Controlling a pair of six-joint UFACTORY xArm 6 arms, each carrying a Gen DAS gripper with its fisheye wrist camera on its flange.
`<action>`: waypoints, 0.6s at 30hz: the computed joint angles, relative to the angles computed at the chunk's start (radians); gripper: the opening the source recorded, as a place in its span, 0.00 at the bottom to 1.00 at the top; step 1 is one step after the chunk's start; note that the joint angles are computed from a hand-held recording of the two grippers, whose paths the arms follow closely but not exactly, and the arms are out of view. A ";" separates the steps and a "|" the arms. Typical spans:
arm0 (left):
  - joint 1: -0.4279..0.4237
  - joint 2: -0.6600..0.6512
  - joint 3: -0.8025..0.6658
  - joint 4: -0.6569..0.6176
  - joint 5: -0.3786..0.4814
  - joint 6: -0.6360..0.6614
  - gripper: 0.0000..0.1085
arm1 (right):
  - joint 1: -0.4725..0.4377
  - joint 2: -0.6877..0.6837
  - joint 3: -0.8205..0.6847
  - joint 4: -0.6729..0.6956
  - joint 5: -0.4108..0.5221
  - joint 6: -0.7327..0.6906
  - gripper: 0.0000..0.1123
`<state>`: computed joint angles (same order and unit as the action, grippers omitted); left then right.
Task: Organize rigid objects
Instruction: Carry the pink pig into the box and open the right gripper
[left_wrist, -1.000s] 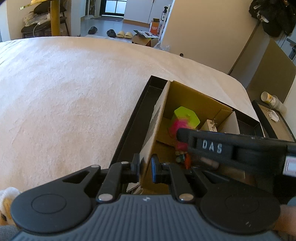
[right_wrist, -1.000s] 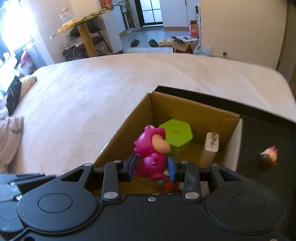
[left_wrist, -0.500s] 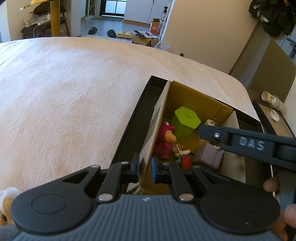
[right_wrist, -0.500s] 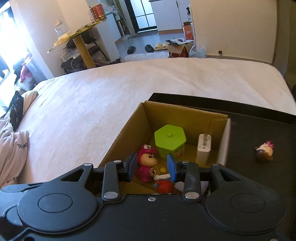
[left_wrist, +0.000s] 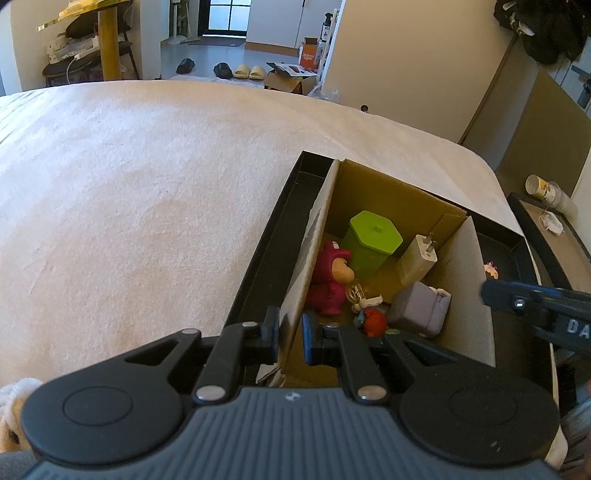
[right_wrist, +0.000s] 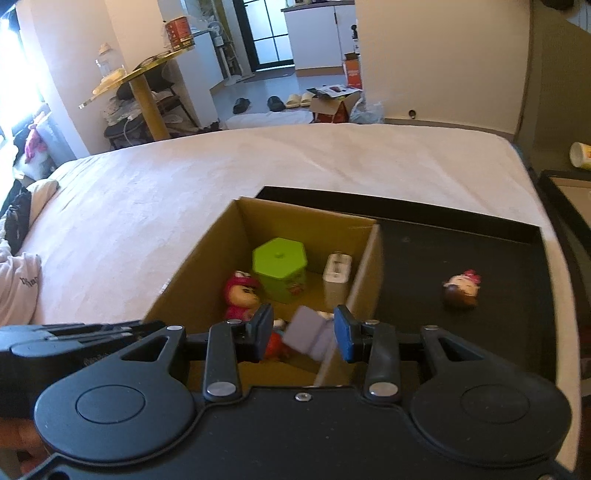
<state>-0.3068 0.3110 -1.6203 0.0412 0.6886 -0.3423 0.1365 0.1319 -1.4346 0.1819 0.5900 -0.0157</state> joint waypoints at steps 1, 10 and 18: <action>-0.001 0.000 -0.001 0.007 0.002 -0.003 0.10 | -0.004 -0.006 0.008 -0.012 -0.004 0.005 0.34; -0.007 -0.001 0.001 0.039 0.003 -0.012 0.10 | -0.055 -0.051 0.081 -0.080 -0.052 0.049 0.36; -0.009 0.001 -0.002 0.049 0.008 -0.014 0.10 | -0.091 -0.037 0.105 -0.149 -0.074 0.107 0.40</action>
<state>-0.3159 0.3118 -1.6219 0.0902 0.6964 -0.3568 0.0452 0.0947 -1.3296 0.0329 0.5155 0.0909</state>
